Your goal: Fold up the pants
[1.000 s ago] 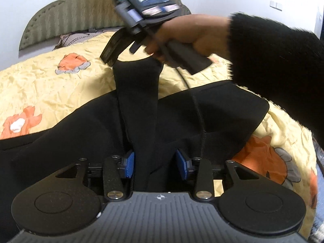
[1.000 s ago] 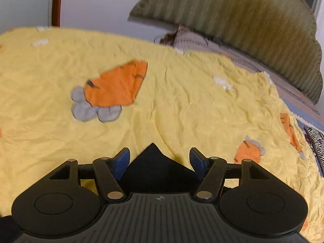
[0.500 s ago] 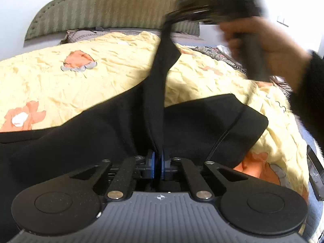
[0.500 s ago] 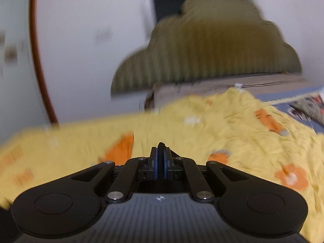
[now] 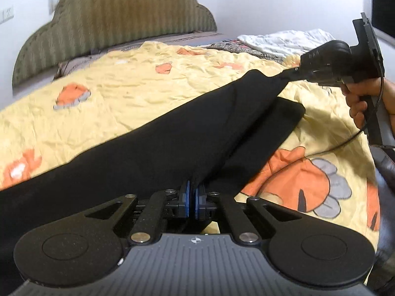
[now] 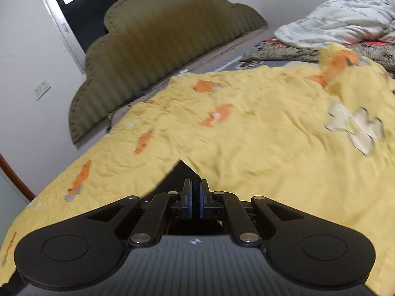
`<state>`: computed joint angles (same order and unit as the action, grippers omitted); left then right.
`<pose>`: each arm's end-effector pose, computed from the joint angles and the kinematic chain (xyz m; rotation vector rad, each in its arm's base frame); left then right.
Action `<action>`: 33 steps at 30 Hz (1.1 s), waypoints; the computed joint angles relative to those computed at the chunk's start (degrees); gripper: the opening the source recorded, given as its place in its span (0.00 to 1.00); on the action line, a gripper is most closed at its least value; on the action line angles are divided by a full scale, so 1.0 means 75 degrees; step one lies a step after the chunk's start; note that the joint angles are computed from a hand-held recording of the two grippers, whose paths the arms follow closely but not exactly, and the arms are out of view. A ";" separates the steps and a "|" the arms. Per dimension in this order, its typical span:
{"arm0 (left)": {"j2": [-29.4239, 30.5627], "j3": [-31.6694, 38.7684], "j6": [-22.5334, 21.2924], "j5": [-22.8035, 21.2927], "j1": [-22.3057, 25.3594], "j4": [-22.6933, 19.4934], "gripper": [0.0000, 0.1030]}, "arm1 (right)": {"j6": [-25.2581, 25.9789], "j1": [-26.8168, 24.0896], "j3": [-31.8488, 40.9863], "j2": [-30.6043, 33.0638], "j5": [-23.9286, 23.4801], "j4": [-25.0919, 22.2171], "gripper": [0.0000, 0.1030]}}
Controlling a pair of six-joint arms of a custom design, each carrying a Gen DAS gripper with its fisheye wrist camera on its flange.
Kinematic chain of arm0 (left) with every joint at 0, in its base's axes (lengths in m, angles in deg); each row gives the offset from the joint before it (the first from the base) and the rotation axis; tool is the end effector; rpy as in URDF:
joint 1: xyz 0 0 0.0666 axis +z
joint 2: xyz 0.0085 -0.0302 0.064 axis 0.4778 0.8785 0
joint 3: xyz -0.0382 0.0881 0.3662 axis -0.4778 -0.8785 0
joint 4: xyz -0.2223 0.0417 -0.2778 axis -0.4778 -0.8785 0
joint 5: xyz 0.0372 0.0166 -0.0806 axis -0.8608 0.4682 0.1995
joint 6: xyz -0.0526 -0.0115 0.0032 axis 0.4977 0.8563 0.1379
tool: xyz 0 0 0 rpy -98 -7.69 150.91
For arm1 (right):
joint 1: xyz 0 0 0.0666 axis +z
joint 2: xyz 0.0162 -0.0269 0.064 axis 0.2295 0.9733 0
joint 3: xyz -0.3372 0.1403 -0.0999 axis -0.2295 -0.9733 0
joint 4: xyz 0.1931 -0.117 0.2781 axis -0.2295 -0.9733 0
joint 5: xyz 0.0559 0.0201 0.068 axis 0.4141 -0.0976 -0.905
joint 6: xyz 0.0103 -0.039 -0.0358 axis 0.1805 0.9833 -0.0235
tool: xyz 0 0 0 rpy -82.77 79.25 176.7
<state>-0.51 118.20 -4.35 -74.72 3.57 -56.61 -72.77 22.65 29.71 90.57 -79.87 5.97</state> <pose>0.3373 -0.1626 0.3712 0.7122 2.1547 -0.2972 0.3639 0.0553 0.3855 0.5738 2.0261 0.3631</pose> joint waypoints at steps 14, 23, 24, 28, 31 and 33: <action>-0.0225 -0.0120 -0.0664 0.0087 0.0054 -0.0483 0.21 | -0.0358 0.0239 -0.0860 -0.0811 0.0276 -0.0670 0.07; -0.0738 -0.0045 -0.0336 0.0130 0.0381 -0.0731 0.56 | 0.1920 0.1253 -0.0014 -0.0616 0.1997 -0.0799 0.28; -0.0741 0.0021 -0.0239 0.0120 0.0493 -0.0814 0.58 | 0.2464 0.1228 0.0364 -0.0295 0.1164 -0.0967 0.28; -0.0779 0.0168 -0.0072 -0.0053 0.1059 -0.0976 0.59 | 0.4639 0.1818 0.1805 0.1168 -0.0827 -0.1327 0.27; -0.0659 0.0415 -0.0027 -0.0384 0.1588 -0.1181 0.60 | 0.5799 0.2390 0.2878 0.2257 -0.1482 -0.1771 0.27; -0.0446 0.0742 0.0051 -0.0337 0.2056 -0.1515 0.61 | 0.6048 0.2617 0.3633 0.2930 -0.1980 -0.2492 0.27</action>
<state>-3.85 123.76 -3.97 -77.24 18.99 -67.97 -27.41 42.27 56.96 112.54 -94.72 -12.72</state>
